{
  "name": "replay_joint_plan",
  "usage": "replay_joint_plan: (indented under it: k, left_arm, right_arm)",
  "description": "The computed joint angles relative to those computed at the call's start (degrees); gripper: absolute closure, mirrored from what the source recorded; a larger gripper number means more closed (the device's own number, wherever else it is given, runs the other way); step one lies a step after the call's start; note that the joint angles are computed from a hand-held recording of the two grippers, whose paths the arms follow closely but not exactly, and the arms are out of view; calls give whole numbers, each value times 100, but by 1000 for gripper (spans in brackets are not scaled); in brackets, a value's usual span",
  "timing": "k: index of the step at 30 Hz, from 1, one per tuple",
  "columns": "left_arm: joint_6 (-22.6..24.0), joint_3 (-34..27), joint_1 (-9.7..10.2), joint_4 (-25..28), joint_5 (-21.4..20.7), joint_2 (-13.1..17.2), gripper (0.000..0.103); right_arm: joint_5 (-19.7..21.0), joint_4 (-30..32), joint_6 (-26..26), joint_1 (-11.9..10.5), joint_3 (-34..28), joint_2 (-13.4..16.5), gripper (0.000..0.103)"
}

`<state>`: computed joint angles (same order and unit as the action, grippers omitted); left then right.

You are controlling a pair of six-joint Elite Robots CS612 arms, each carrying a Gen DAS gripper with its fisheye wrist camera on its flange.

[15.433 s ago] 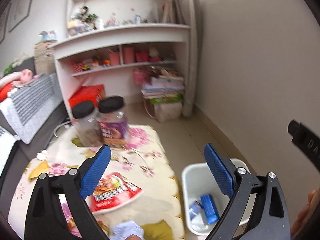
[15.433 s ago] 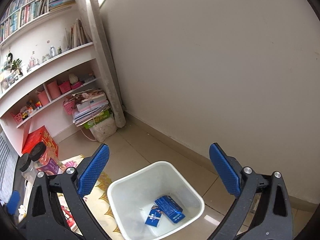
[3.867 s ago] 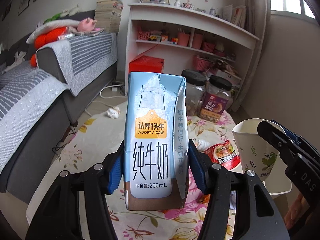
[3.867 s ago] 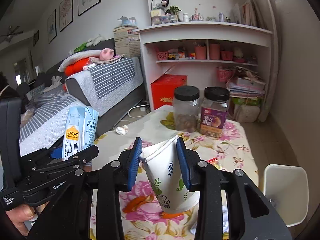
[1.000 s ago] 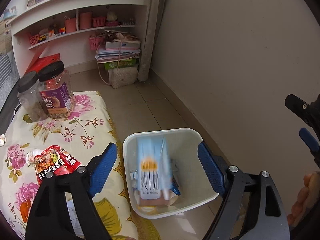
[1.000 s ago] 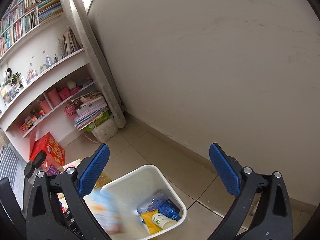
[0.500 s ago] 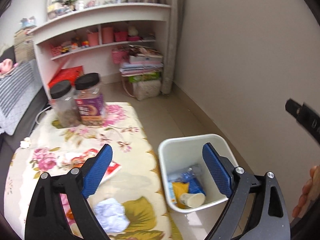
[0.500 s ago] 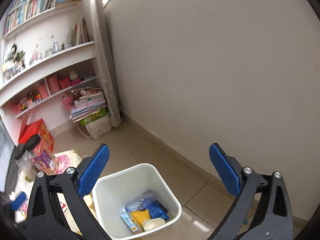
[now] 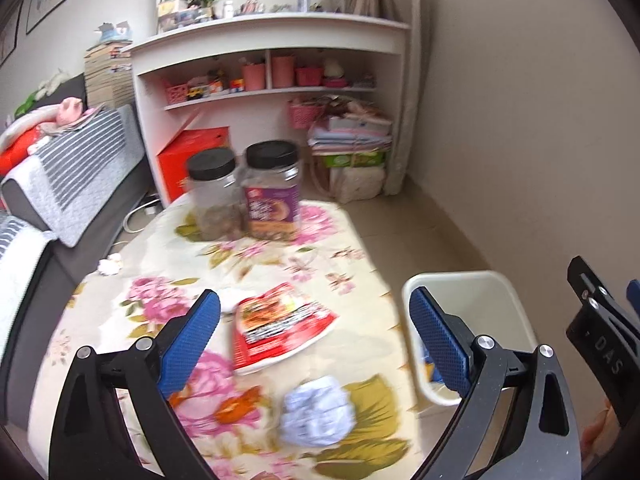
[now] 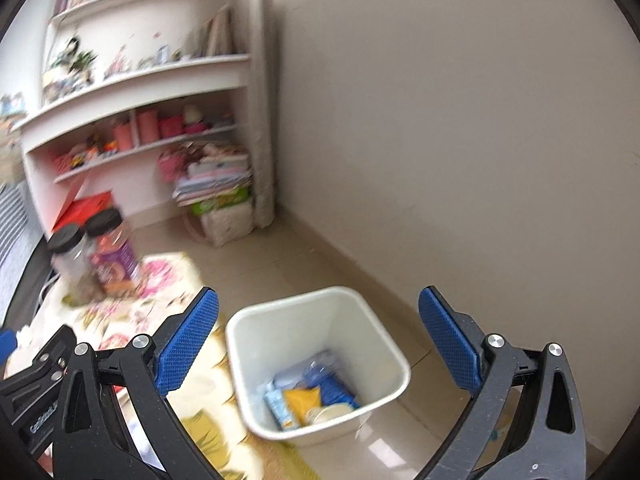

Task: Collect trash
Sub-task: 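Move both tools back over the tablecloth, then grasp an orange peel with the left gripper while the right gripper grasps the crumpled paper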

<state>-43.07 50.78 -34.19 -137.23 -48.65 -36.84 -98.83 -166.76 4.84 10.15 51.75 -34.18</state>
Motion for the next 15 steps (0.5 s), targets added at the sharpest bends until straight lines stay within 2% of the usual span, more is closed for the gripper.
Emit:
replay_joint_plan:
  k: [4, 8, 10, 15]
  left_arm:
    - [-187, 332, 74, 372, -24, -191, 8]
    - [-298, 540, 227, 932, -398, -336, 8]
    - [-302, 545, 328, 1328, -741, -362, 8]
    - [-195, 657, 691, 2154, -2167, -408, 8]
  right_arm:
    - [197, 229, -206, 88, 69, -41, 7]
    - [302, 454, -457, 175, 46, -31, 7]
    - [414, 611, -561, 209, 26, -30, 7]
    - [832, 1235, -801, 246, -150, 16, 7]
